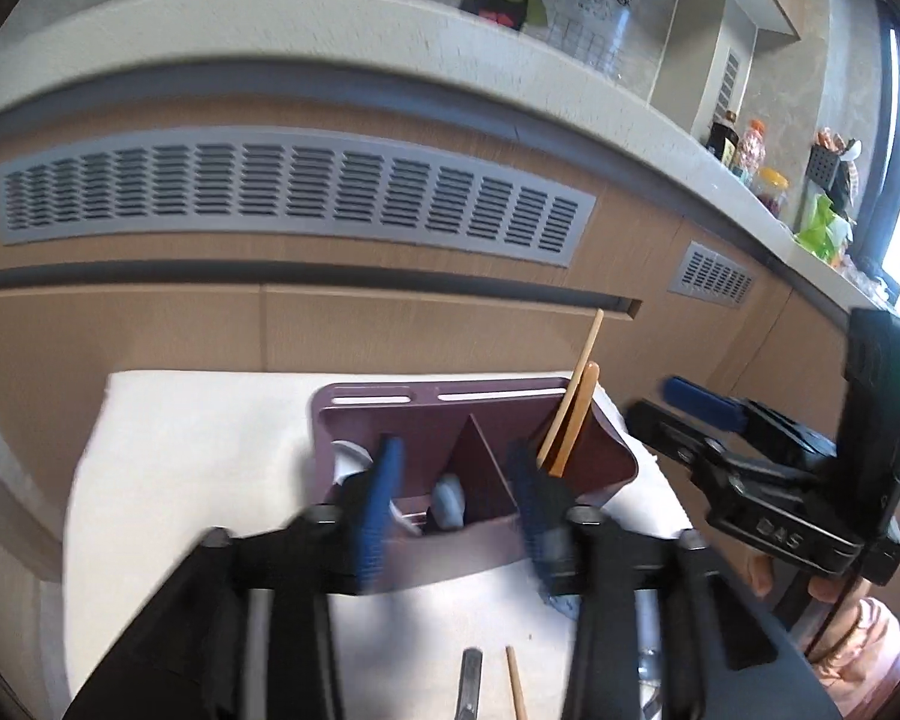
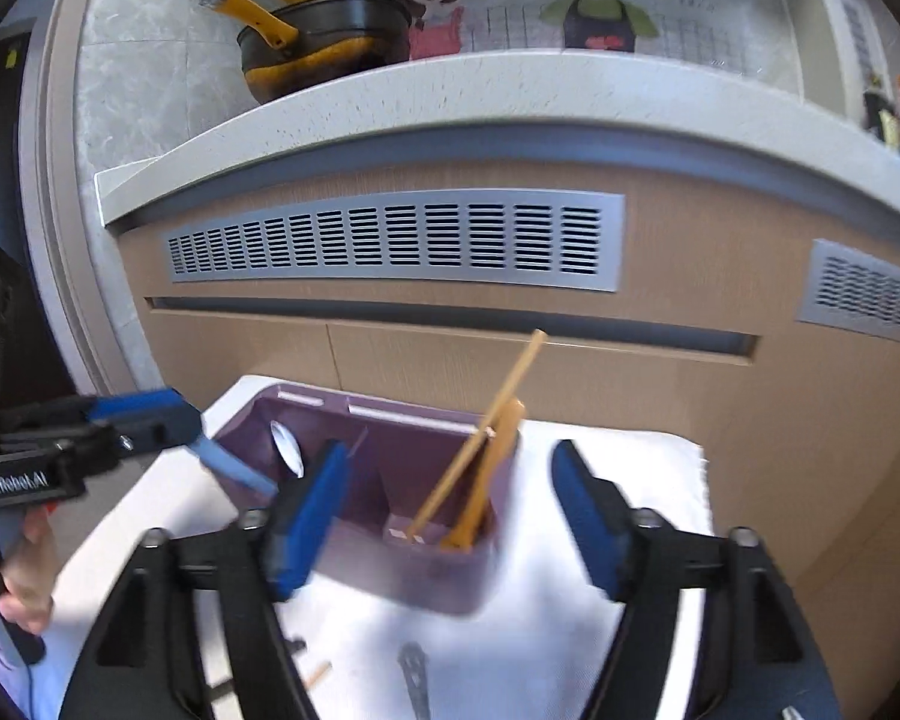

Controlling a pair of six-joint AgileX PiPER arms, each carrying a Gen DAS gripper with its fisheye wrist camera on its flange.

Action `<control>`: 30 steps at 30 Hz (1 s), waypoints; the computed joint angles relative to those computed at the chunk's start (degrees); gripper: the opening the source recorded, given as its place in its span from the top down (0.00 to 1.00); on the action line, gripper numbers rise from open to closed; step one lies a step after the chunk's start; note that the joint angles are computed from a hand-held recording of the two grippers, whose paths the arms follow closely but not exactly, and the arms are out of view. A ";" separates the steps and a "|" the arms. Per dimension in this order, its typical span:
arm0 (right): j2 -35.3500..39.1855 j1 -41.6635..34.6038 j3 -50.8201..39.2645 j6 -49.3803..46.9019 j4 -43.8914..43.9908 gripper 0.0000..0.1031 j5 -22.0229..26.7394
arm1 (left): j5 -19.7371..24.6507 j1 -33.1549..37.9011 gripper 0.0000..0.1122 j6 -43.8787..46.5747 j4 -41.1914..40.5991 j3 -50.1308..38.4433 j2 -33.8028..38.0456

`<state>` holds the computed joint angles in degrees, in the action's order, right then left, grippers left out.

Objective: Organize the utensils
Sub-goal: 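Open the right gripper to drop the chopstick while the left drops the blue spoon into the caddy, then grasp the metal shovel-shaped spoon with the right gripper while the left grasps the dark long spoon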

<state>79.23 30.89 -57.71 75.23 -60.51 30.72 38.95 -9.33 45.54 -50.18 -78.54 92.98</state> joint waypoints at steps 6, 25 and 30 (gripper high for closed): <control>-6.79 11.35 7.25 7.64 -5.01 0.00 14.86 | -1.44 1.61 0.45 2.62 0.67 11.12 -8.83; -4.23 26.61 15.95 20.48 10.97 0.00 18.24 | -4.65 4.34 0.37 3.80 7.47 33.58 -20.72; -0.18 23.59 12.98 16.53 16.25 0.19 14.90 | -6.22 7.12 0.37 3.15 7.73 33.83 -20.27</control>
<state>79.05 54.48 -44.73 91.76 -44.26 45.62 32.73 -2.21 48.69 -42.45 -44.71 72.71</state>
